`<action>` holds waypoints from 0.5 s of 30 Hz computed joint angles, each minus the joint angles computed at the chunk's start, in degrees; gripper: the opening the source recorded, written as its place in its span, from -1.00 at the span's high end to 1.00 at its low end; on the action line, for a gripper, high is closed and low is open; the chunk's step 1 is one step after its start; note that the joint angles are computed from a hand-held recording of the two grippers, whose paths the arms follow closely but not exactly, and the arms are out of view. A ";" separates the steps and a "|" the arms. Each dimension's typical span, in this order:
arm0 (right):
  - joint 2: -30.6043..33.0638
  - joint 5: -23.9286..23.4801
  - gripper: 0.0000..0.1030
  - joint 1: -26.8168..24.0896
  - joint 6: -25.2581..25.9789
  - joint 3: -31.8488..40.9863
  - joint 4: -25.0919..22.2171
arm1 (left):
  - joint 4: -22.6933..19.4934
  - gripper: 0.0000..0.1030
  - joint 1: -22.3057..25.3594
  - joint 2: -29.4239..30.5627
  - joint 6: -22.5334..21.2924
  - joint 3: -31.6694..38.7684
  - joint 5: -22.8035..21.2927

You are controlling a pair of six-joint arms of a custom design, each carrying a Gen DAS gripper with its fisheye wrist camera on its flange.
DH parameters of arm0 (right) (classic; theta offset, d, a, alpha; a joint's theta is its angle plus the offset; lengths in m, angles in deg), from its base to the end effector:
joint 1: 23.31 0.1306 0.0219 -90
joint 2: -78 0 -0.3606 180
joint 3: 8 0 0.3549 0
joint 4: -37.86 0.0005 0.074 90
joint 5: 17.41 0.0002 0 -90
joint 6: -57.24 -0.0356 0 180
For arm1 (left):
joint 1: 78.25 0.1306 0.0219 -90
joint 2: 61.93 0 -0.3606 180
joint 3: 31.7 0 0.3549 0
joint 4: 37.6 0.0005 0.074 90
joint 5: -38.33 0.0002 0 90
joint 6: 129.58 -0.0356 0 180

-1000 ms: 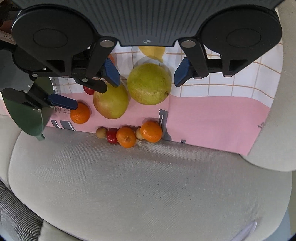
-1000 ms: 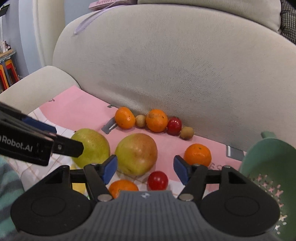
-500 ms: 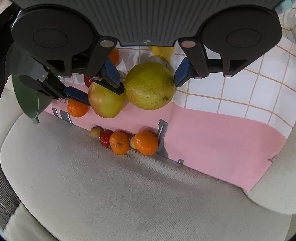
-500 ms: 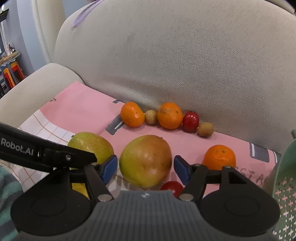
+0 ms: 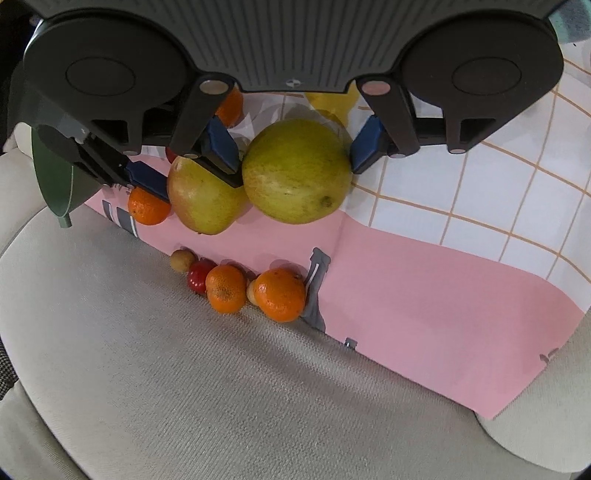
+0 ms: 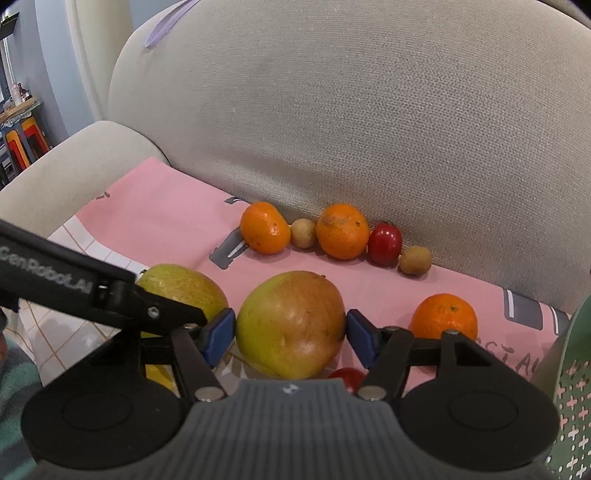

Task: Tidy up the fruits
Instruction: 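Move the left tool to the yellow-green pear and close around it, then lift the pear with the left tool while the right tool grasps the reddish pear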

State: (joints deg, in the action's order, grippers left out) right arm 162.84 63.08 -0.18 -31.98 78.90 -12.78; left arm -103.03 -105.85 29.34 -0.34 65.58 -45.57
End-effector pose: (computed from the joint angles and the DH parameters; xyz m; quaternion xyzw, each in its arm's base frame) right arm 0.3806 0.1684 0.4205 -0.2218 0.9059 0.1444 0.3307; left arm 0.3865 -0.2069 0.4340 -0.0837 0.9597 -0.1879 0.1915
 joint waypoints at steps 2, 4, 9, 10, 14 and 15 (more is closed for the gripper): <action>-0.22 0.75 -0.22 0.30 0.64 -0.31 0.46 | -0.56 -0.57 -0.24 0.58 -0.15 0.37 -0.42; -0.36 1.00 -0.22 0.25 0.97 -0.41 0.41 | -1.18 -0.58 -0.51 1.10 -0.46 0.81 -0.93; -0.04 0.55 -0.23 0.05 1.83 -0.12 0.27 | -1.65 -0.56 -0.81 2.08 -0.59 1.26 -1.68; 0.08 0.73 -0.23 0.17 2.28 -0.01 0.27 | -1.75 -0.55 -0.90 2.27 -0.64 1.40 -2.01; 0.52 0.32 -0.23 0.04 2.79 0.18 0.80 | -1.49 -0.54 -0.56 2.31 0.13 1.32 -1.56; 0.59 0.24 -0.23 -0.01 2.92 0.23 0.95 | -1.27 -0.49 -0.44 2.25 0.28 1.23 -1.18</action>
State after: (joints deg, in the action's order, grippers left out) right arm 163.42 63.33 -0.19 -29.05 79.13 -11.83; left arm -104.30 -106.29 31.60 -0.06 66.81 -46.75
